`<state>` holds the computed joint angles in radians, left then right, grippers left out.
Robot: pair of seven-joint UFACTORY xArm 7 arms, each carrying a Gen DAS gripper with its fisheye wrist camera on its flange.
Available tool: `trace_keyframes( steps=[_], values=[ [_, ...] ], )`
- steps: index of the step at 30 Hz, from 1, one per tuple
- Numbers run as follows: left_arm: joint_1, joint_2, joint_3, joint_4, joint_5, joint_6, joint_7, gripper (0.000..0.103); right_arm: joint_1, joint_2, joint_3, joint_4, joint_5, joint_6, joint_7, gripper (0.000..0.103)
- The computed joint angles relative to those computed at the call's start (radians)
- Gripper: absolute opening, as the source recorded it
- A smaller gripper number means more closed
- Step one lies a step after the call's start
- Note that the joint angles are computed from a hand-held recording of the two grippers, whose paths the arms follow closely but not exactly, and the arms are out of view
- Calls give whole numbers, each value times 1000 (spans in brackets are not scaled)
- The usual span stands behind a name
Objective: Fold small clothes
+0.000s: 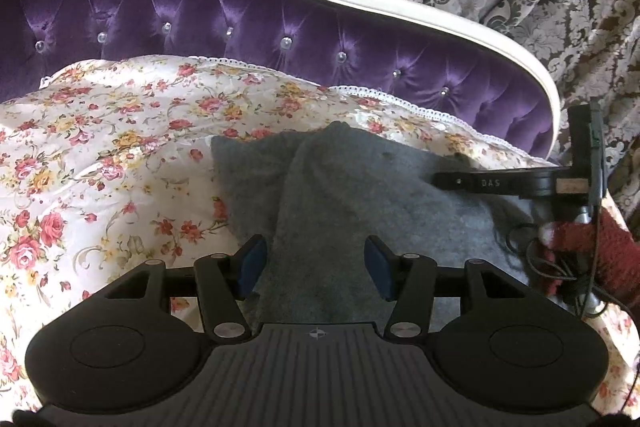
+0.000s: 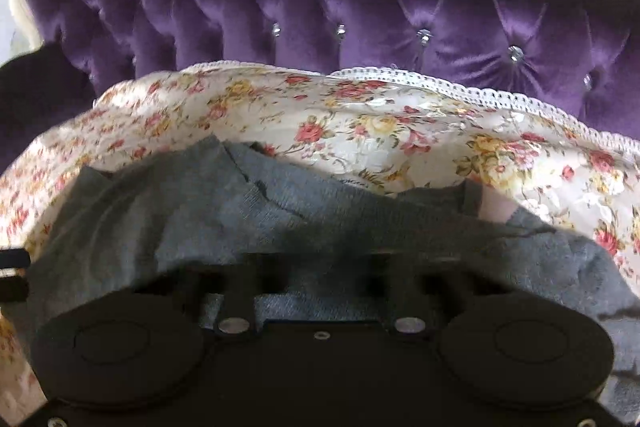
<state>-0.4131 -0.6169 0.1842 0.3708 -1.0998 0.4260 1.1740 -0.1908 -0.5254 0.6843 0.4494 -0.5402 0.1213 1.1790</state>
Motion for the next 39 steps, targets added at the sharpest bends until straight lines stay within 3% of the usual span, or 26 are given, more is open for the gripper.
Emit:
trace_keyframes(
  steps=[5,10,13,17,18,23,24,26,29,33,35,36,37,38,39],
  values=[
    [-5,-2,-5,0,-8,-4,4,52,-80,-63,69,15,-28,-6,32,9],
    [-7,2,-9,0,-6,-5,3,52,-183,-3,103,65,-35,-6,53,8],
    [-6,2,-9,0,-4,-3,3,52,-216,41,107,64,-36,-44,80,8],
    [-2,0,-6,0,1,2,-4,52,-251,37,146,64,-64,-15,100,10],
    [0,-1,-6,0,2,3,-6,52,-254,20,146,56,-66,-26,119,19],
    [-3,3,-4,3,-11,-5,-9,52,-250,-61,156,41,-42,-102,105,26],
    [-2,3,-4,3,-12,-4,-10,52,-245,-47,157,50,-36,-118,83,38],
    [0,3,-1,4,-14,2,-11,52,-247,-9,179,82,-25,-125,43,50],
    [5,6,2,8,-22,2,-7,52,-310,55,269,145,-15,-121,-2,49],
    [20,10,6,17,-26,13,-10,52,-458,110,436,225,-26,-53,-18,49],
    [28,8,6,19,-28,18,-12,52,-502,128,478,240,-32,-42,-11,49],
    [30,8,5,20,-29,21,-13,52,-501,140,479,242,-29,-37,-12,37],
    [33,6,4,20,-30,24,-14,52,-485,146,466,239,-30,-32,-18,16],
    [36,7,3,21,-31,27,-17,52,-481,149,466,244,-39,-23,-23,8],
    [37,8,3,23,-33,30,-18,52,-486,138,473,250,-53,-18,-19,8]
  ],
)
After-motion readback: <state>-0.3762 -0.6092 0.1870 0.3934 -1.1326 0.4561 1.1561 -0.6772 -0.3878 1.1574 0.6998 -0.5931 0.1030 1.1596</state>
